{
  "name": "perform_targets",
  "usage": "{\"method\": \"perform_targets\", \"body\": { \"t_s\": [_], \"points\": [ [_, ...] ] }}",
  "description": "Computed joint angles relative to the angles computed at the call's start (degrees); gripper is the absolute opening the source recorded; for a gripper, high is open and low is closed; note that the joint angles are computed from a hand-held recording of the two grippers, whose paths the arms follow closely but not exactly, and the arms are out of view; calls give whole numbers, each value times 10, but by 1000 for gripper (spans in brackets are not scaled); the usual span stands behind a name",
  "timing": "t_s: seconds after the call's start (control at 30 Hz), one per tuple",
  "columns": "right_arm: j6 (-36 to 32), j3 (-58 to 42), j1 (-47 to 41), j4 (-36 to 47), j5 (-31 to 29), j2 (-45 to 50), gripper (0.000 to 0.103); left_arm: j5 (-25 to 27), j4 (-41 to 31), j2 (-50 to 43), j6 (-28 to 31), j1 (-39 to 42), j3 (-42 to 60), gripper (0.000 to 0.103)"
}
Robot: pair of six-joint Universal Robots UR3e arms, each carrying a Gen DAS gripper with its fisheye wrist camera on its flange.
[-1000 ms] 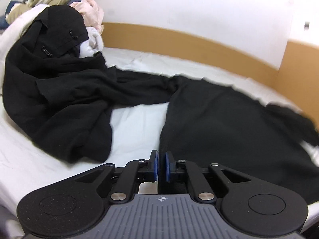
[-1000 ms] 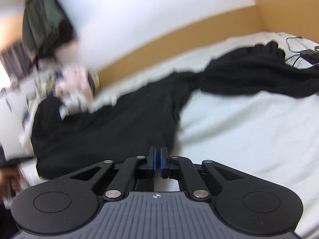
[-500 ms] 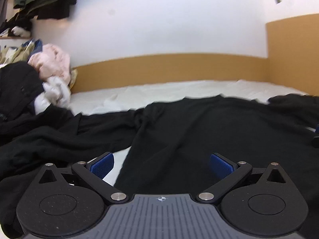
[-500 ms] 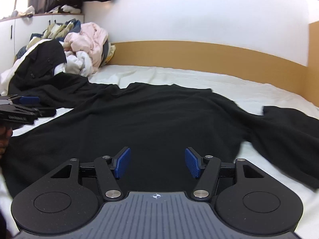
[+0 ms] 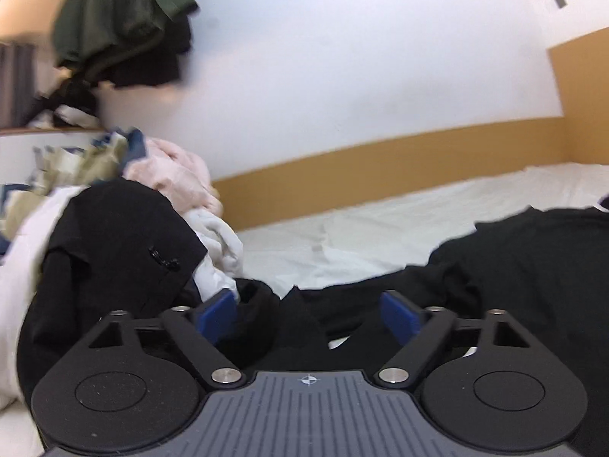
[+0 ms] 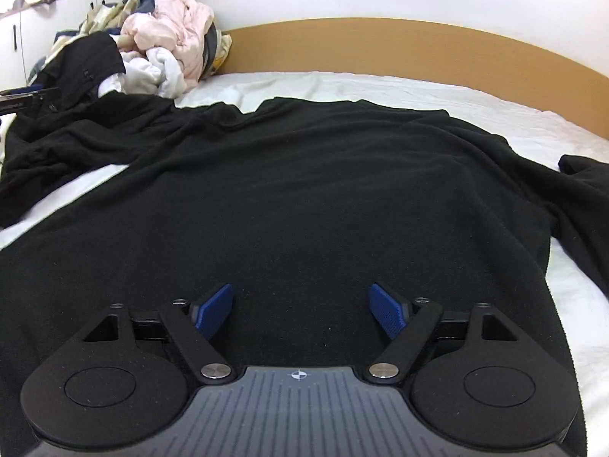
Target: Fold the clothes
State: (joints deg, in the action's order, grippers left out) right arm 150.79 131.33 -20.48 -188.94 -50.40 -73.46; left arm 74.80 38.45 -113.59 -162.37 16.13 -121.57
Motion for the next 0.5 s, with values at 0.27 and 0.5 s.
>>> {"method": "perform_targets", "body": {
  "t_s": [0.27, 0.5],
  "points": [
    [-8, 17, 2, 14, -4, -28, 87, -73, -424, 22, 147, 104, 144, 34],
    [5, 9, 18, 9, -16, -22, 89, 29, -221, 64, 23, 131, 54, 4]
  ]
}}
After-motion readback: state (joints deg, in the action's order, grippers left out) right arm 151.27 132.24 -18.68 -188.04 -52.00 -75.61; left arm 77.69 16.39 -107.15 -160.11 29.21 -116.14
